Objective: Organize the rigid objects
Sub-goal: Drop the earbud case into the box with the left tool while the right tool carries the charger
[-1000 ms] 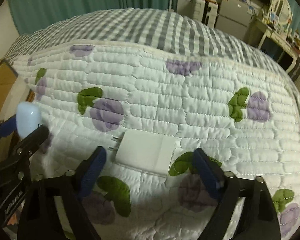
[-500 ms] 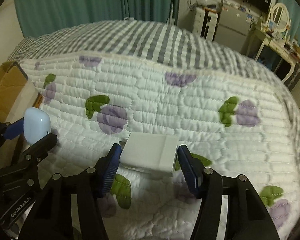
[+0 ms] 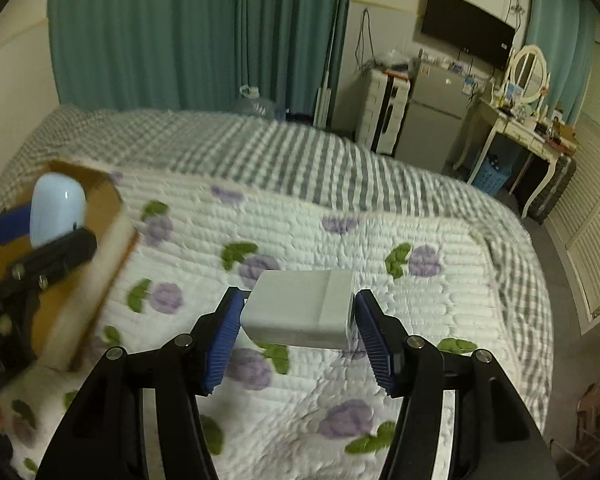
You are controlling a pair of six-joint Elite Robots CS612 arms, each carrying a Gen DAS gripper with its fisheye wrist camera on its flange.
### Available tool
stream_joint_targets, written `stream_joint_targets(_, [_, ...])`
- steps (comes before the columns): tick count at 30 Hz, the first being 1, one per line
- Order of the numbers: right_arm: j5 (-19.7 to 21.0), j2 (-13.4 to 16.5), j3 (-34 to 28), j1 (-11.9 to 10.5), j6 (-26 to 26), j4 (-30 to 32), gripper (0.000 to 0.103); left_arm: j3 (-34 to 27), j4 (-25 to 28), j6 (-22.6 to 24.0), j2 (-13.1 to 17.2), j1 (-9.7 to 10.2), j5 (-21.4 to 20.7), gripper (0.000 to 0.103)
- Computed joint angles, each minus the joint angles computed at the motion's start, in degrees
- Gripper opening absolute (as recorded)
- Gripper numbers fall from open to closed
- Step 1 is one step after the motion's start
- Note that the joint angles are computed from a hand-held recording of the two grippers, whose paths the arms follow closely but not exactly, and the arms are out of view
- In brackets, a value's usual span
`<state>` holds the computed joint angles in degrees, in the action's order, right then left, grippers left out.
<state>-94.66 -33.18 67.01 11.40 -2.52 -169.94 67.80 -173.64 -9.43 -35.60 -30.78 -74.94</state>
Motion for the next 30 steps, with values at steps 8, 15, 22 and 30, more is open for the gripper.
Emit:
stream_joint_targets(8, [-2.08, -4.31, 2.08, 3.58, -2.83, -5.28, 0.057, 5.94, -3.76, -0.30, -4.53, 2.66, -0.31, 0.051])
stream_joint_targets(15, [0.12, -3.98, -0.95, 6.86, -4.04, -7.39, 0.057, 8.44, -3.04, 0.28, -5.62, 5.25, -0.58, 0.051])
stream_joint_targets(22, [2.43, -0.45, -6.96, 9.25, -3.50, -4.98, 0.057, 7.88, 2.66, 4.06, -4.25, 7.41, -3.42, 0.051])
stream_joint_targets(30, [1.78, 4.03, -12.70, 9.88, -2.65, -0.77, 0.057, 4.45, 7.91, 5.12, -0.89, 9.06, -7.27, 0.051])
